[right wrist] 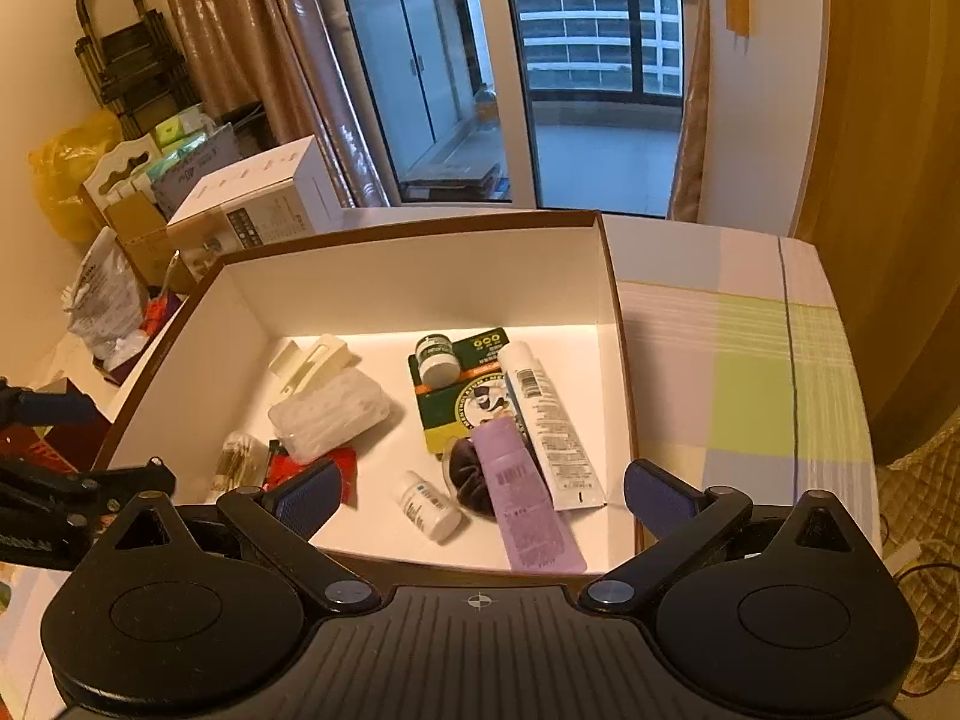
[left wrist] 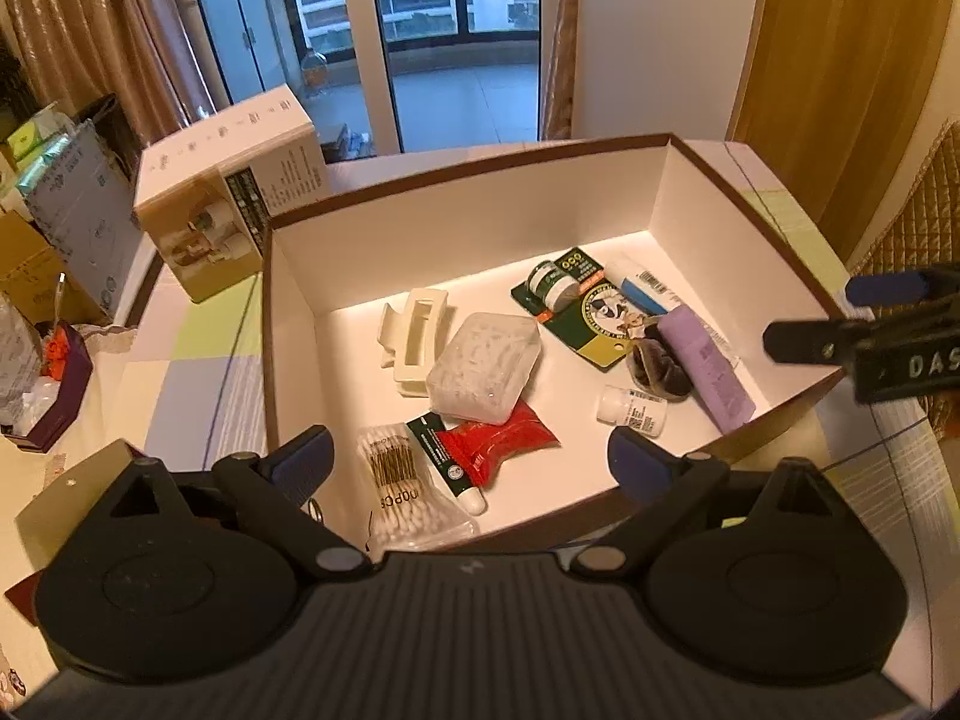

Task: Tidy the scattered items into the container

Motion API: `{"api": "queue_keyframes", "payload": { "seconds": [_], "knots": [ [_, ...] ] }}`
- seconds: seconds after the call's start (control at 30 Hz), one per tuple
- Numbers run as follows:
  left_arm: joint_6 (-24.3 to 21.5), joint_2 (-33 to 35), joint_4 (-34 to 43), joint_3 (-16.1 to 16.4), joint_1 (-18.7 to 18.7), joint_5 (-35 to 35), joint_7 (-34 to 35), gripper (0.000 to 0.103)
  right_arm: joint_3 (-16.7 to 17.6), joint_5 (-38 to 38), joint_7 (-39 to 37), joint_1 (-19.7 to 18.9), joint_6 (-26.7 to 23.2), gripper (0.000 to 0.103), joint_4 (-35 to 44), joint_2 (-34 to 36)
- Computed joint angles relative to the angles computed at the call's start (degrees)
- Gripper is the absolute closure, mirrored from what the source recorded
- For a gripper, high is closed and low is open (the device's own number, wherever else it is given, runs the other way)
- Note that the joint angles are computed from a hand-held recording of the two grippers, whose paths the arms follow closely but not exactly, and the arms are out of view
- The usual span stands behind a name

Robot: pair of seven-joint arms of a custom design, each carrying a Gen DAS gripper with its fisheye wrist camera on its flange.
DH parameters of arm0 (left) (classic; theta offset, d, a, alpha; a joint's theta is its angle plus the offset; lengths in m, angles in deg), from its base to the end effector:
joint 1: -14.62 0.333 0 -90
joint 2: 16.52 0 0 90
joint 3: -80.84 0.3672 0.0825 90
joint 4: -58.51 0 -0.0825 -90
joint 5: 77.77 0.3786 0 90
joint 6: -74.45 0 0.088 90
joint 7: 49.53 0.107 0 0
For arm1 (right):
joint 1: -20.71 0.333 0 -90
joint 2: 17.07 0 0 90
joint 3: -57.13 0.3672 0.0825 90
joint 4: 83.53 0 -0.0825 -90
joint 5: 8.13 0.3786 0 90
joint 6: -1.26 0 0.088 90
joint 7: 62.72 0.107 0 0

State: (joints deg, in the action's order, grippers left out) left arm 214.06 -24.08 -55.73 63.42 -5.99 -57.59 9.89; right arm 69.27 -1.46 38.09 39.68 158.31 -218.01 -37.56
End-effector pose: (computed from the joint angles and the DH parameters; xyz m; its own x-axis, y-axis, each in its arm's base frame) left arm 0.4302 -0.3487 0.6329 -0.3129 -0.9472 -0.0698 -0.7436 0.2900 -0.6024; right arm 0.3955 0.2497 0.6051 0.3309 -0.9302 -0.1589 -0.7366 -0.1494 -0.6597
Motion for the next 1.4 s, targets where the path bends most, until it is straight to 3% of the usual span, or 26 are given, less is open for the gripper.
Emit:
{"api": "queue_keyframes", "payload": {
  "seconds": [0.2, 0.47, 0.67, 1.23, 1.4],
  "knots": [
    [1.09, -3.76, -1.84, -0.50, 0.31, 1.28, -3.52, 0.004, 4.14, -5.99, 6.40, -3.63, 0.22, 0.000, -1.33, -3.33],
    [2.04, -8.57, -4.85, -1.71, 0.77, 3.62, -8.11, 0.001, 6.14, -8.94, 9.42, -4.23, -0.96, 0.000, -2.48, -7.42],
    [0.85, -11.70, -6.52, -2.88, 0.87, 5.30, -10.06, 0.001, 5.65, -7.03, 9.87, -2.01, -1.94, 0.000, -3.32, -9.46],
    [-0.21, -17.59, -9.34, -3.02, -1.30, 2.39, -8.59, 0.001, 6.05, -4.69, 9.50, -0.47, -7.69, 0.000, -5.00, -15.12],
    [-0.60, -18.34, -9.49, -4.48, -0.76, 3.95, -9.40, 0.001, 5.73, -3.10, 10.06, -0.26, -8.46, 0.000, -5.94, -17.09]
  ]
}}
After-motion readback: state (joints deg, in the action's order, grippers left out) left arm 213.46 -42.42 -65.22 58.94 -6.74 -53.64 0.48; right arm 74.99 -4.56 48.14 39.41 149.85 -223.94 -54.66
